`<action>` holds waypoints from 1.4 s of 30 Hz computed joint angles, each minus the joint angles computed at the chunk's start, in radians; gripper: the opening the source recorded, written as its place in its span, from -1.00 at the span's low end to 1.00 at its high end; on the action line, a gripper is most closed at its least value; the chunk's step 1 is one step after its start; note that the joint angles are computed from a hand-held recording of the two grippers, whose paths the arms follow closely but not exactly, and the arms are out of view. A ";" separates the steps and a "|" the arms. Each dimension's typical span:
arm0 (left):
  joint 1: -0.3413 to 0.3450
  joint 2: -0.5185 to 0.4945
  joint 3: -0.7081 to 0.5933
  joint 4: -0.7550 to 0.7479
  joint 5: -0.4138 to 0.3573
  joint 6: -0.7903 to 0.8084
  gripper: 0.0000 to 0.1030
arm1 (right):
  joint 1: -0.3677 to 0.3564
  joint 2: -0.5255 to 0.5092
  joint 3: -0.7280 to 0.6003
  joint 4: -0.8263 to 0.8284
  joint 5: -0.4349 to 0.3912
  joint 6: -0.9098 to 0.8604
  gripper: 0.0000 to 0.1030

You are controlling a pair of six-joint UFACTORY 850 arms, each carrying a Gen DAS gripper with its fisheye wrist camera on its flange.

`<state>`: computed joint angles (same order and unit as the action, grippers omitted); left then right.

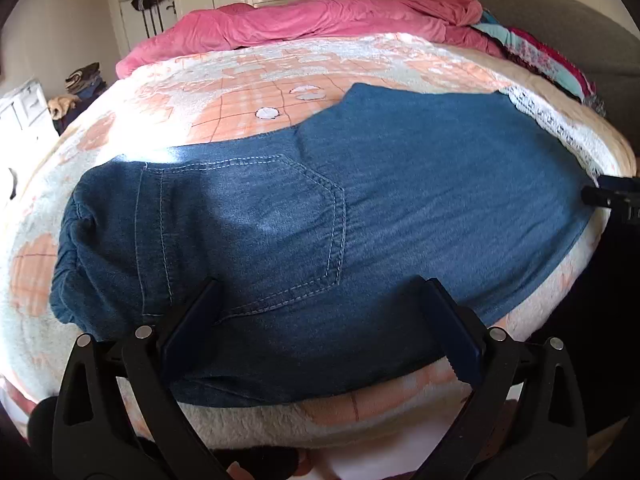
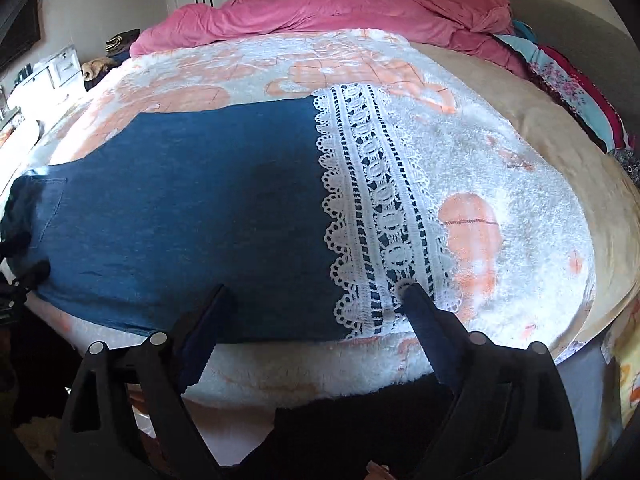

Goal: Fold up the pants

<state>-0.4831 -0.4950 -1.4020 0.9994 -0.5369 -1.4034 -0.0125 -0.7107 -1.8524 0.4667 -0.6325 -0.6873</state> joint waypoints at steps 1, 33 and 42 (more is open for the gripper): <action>0.000 -0.005 -0.004 0.004 -0.005 0.000 0.81 | 0.005 0.000 0.002 -0.023 0.008 0.013 0.70; -0.025 0.055 -0.035 0.065 0.063 -0.078 0.81 | -0.055 0.100 0.104 0.330 0.065 -0.175 0.72; -0.013 -0.105 -0.286 -0.212 0.098 0.293 0.81 | -0.100 0.039 0.047 0.314 0.008 -0.028 0.72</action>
<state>-0.4964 -0.6004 -1.6884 0.7871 -0.4390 -1.1105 -0.1121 -0.6719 -1.8053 0.7804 -0.6245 -0.7150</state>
